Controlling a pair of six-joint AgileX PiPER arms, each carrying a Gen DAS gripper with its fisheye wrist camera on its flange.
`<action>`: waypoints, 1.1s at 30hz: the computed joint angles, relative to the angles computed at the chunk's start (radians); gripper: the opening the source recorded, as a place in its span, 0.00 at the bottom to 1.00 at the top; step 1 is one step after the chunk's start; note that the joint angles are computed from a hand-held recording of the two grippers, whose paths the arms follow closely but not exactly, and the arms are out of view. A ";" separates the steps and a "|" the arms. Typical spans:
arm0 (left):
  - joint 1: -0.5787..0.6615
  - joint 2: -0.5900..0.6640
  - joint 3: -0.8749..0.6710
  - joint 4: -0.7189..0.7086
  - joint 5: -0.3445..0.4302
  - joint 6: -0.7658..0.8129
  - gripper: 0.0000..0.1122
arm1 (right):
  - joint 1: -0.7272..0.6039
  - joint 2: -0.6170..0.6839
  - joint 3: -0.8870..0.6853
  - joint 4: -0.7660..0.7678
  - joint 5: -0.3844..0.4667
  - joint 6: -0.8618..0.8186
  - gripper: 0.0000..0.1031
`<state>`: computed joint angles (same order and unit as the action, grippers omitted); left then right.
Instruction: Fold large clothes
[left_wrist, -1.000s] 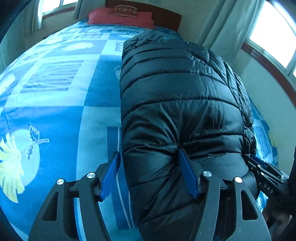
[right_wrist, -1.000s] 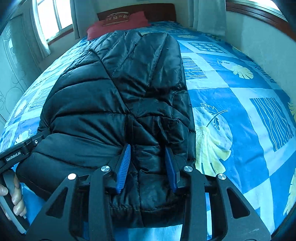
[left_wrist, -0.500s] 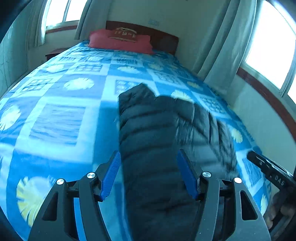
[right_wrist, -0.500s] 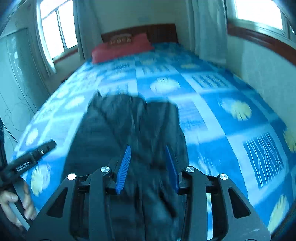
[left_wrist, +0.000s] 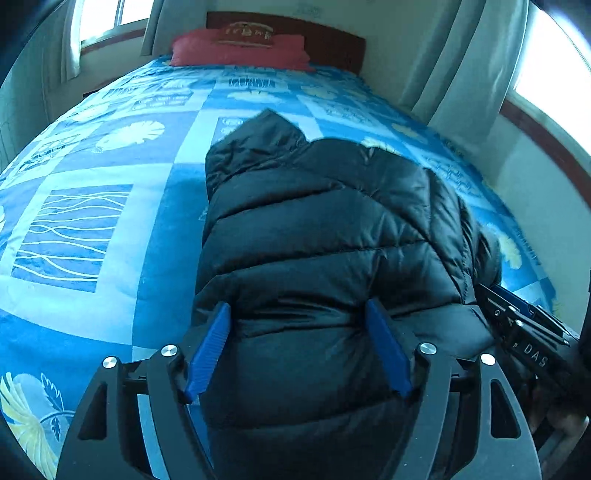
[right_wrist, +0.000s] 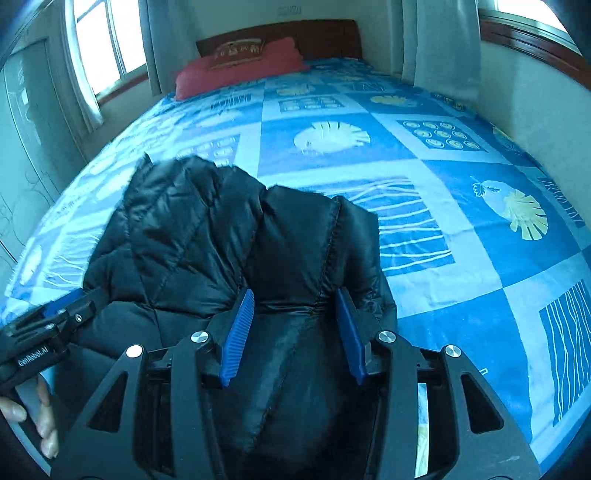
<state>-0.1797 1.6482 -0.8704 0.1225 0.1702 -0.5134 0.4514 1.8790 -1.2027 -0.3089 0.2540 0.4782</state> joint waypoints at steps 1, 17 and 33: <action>-0.004 0.004 -0.005 0.011 0.005 -0.014 0.67 | 0.007 0.006 0.002 -0.063 -0.002 0.061 0.43; -0.016 0.110 -0.046 0.325 -0.017 -0.331 0.68 | 0.001 0.072 0.018 -0.349 -0.086 0.365 0.43; -0.045 0.087 -0.078 0.343 0.059 -0.362 0.69 | 0.068 0.028 0.020 -0.576 0.033 0.582 0.44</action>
